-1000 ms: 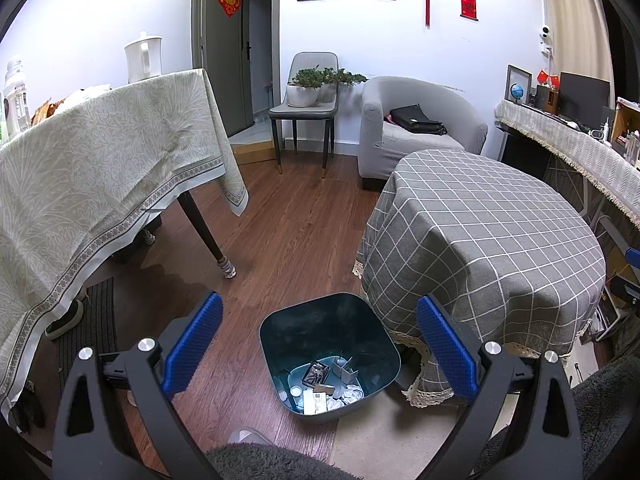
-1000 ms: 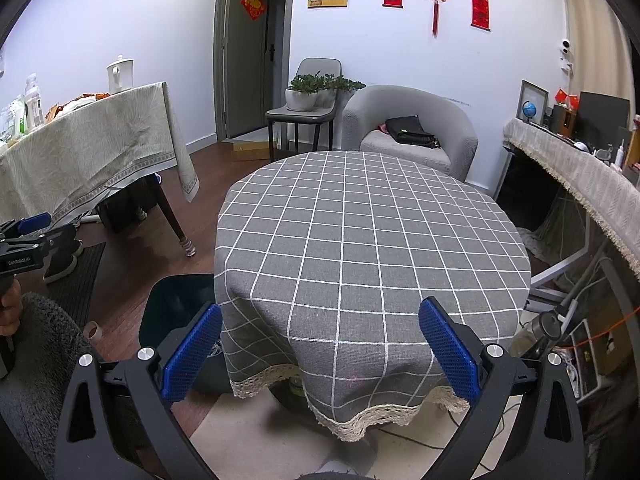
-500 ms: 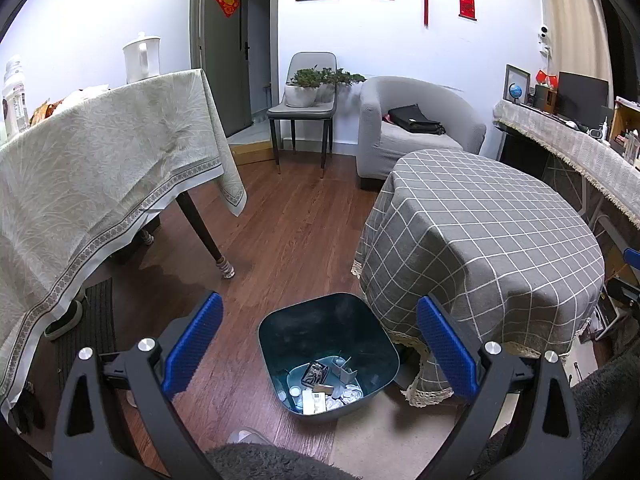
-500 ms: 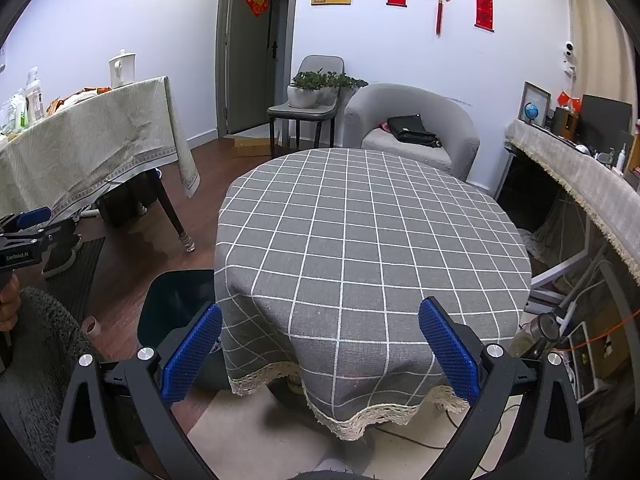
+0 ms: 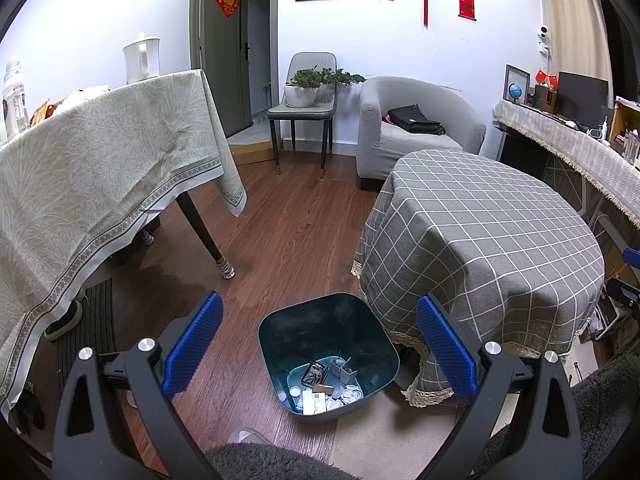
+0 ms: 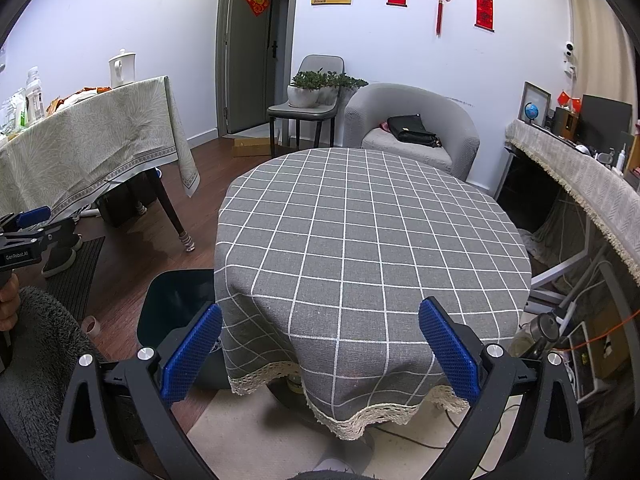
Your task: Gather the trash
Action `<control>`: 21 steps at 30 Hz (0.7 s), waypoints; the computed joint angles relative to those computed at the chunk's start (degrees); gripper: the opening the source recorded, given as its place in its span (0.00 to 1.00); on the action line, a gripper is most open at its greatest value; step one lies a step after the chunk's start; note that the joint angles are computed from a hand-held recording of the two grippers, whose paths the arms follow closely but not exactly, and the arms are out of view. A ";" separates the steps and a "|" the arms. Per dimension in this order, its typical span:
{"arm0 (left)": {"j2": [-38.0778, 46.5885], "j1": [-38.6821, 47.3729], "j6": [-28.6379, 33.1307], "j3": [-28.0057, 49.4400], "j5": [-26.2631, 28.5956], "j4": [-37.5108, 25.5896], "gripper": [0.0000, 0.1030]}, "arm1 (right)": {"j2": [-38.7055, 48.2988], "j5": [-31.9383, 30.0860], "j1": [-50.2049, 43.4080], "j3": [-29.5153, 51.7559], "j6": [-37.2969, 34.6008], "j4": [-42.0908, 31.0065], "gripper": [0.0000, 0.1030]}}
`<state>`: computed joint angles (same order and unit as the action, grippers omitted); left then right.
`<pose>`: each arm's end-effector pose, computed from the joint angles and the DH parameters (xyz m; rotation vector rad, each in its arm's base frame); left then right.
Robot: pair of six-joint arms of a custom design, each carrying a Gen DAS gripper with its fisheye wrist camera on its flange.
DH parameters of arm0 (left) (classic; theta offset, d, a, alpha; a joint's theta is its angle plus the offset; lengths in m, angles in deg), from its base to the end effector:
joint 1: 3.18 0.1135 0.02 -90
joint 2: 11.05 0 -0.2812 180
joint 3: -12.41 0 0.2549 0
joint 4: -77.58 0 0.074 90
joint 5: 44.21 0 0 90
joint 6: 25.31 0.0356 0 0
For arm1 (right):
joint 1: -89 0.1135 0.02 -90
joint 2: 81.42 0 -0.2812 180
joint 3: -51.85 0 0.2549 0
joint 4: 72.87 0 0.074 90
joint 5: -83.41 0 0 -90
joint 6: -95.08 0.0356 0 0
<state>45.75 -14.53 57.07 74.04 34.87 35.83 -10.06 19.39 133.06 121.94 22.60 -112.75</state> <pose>0.2044 -0.0342 0.3048 -0.0334 2.2015 0.0263 0.2011 0.1729 0.3045 -0.2797 2.1870 0.0752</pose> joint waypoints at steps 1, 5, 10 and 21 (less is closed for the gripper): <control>0.00 0.00 0.00 0.00 0.00 0.00 0.96 | -0.06 0.00 -0.02 -0.05 -0.04 -0.01 0.97; -0.01 -0.35 -0.28 -0.02 -0.30 -0.02 0.96 | 0.07 0.09 0.08 0.09 0.04 -0.07 0.97; -0.05 -0.17 -0.14 -0.07 -0.10 0.06 0.96 | -0.31 -0.60 -0.79 -0.34 -1.13 0.16 0.97; 0.92 -1.04 -0.85 0.84 -0.71 -0.63 0.96 | -0.27 -0.60 -0.80 -0.27 -1.12 0.12 0.97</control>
<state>46.66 -15.58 56.23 74.88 34.16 35.19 -10.33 18.80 132.26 121.67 21.48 -112.63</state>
